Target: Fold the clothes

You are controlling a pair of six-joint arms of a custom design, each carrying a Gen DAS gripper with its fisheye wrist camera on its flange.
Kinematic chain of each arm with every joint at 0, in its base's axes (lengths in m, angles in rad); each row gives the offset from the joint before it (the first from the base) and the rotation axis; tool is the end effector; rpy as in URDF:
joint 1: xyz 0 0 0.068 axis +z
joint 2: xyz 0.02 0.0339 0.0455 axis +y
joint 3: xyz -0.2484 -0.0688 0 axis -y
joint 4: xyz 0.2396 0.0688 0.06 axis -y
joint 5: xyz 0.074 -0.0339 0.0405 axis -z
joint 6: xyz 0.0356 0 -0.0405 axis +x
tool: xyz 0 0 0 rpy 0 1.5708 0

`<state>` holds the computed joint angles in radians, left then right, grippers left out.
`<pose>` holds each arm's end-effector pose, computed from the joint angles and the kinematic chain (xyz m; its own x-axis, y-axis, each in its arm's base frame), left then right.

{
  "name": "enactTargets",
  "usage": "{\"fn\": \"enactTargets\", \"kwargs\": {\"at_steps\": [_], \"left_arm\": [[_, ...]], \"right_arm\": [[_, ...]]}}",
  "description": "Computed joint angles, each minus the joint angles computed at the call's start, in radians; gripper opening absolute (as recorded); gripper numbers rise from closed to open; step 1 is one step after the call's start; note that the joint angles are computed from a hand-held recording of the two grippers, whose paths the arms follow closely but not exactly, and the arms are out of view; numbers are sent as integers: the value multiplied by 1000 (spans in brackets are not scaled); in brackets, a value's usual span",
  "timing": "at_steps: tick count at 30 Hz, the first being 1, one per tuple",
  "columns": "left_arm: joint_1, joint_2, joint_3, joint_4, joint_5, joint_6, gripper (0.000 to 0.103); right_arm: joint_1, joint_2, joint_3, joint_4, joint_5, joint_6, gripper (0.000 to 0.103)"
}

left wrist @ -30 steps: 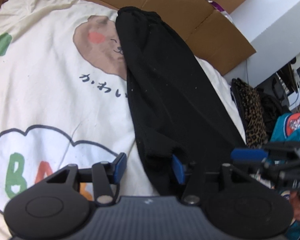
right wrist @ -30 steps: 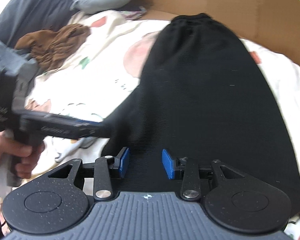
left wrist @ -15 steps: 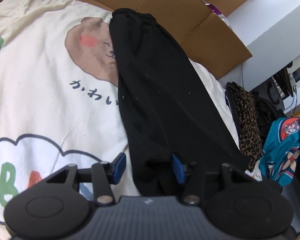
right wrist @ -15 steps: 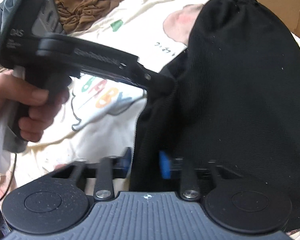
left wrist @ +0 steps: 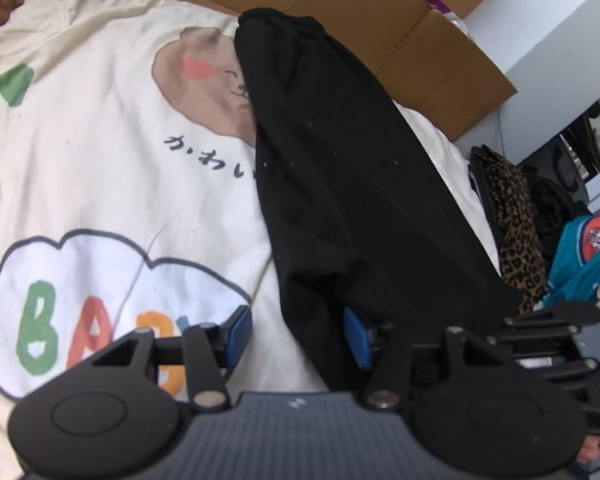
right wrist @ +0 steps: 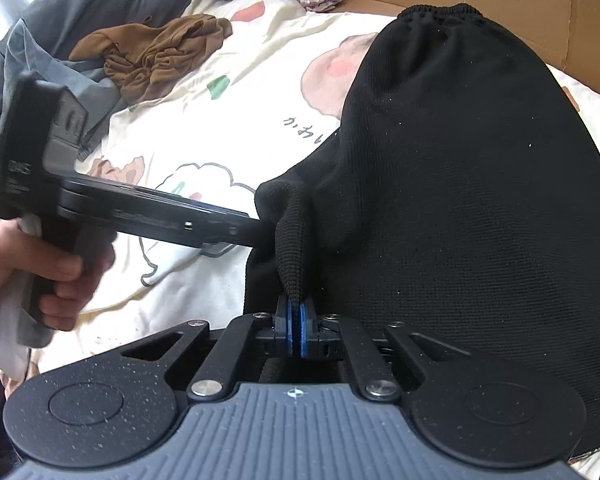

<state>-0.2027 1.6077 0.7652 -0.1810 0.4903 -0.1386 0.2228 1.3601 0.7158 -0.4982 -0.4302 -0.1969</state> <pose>0.2790 -0.0745 0.1328 -0.8861 0.0577 -0.4598 0.2981 0.8307 -0.4701 0.2306 0.0675 0.1637 -0.7977 -0.3630 -0.4815 -0.5362 0.7924 0.2908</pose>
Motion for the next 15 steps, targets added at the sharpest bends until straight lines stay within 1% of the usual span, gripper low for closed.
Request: {"fn": "enactTargets", "kwargs": {"at_steps": [4, 5, 7, 9, 11, 14, 15], "left_arm": [[-38, 43, 4, 70, -54, -4, 52], [-36, 51, 2, 85, -61, -8, 48], [-24, 58, -6, 114, -61, -22, 44], [-6, 57, -18, 139, -47, -28, 36], [7, 59, -17, 132, -50, -19, 13], [40, 55, -35, 138, -13, -23, 9], [47, 48, -44, 142, -5, -21, 8]], "right_arm": [[-6, -8, -6, -3, -12, 2, 2], [-7, -7, -6, -3, -15, 5, 2], [-11, -4, -6, -8, -26, 8, 2], [-20, 6, 0, -19, -49, 15, 5], [-35, 13, 7, -38, -79, 23, 7], [-64, -1, -3, -41, -119, 24, 17], [-76, -11, -9, -37, -126, 21, 24]]}}
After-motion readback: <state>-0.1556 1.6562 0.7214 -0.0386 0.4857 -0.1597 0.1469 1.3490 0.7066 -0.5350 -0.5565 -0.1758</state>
